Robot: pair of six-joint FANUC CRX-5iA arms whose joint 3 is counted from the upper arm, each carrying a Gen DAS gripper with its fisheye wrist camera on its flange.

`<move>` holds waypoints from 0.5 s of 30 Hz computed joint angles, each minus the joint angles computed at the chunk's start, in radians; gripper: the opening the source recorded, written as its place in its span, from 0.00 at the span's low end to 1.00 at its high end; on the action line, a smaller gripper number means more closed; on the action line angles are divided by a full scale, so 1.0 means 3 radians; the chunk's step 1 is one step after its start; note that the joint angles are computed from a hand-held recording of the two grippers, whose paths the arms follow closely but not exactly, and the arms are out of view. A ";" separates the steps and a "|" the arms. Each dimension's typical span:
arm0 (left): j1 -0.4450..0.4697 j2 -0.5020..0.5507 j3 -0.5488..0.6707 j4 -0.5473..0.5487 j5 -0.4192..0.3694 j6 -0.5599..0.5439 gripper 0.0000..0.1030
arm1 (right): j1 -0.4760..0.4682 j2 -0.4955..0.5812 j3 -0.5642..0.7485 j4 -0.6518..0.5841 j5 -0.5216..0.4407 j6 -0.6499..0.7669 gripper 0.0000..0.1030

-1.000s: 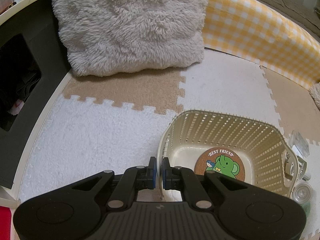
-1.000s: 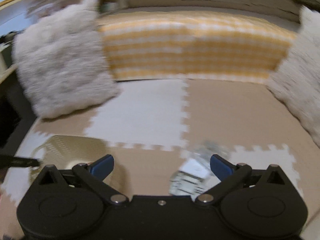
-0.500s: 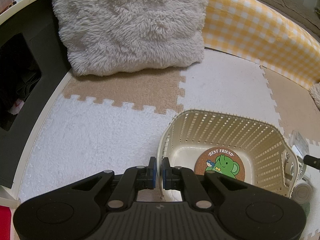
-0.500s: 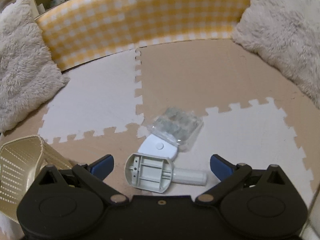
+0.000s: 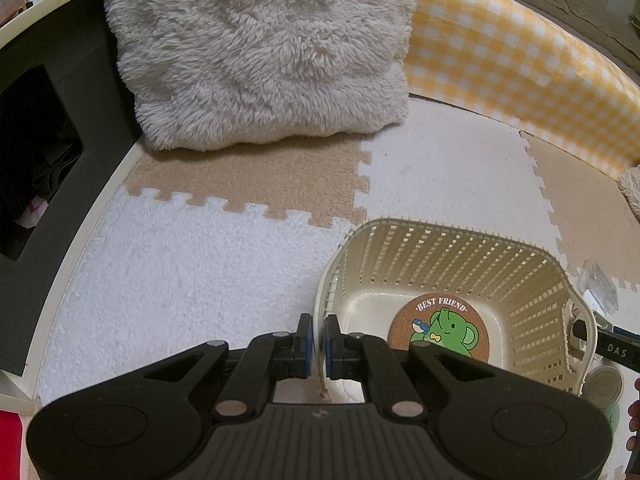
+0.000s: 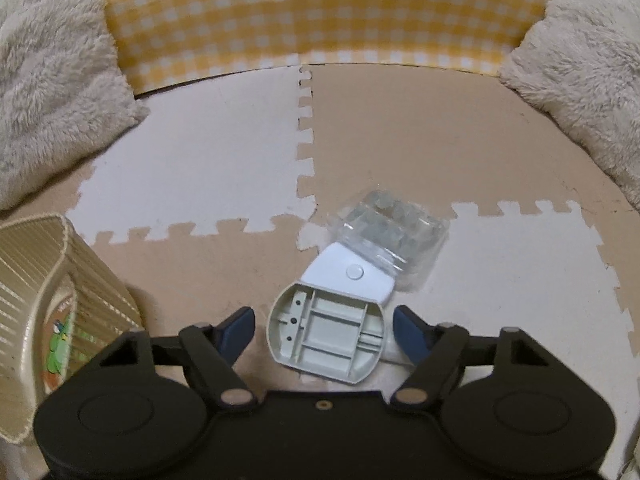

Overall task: Organize rigid objects
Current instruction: 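Grasp the white plastic holder with the right tool and lift it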

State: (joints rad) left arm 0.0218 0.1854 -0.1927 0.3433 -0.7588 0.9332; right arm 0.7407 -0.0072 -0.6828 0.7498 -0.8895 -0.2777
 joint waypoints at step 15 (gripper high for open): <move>0.0000 -0.0003 -0.0005 0.0000 0.0001 0.0001 0.06 | 0.0057 -0.0094 -0.0043 0.0268 -0.0098 0.0057 0.64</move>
State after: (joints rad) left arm 0.0217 0.1846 -0.1942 0.3433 -0.7586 0.9335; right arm 0.7577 -0.0355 -0.6958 0.8301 -0.9188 -0.2606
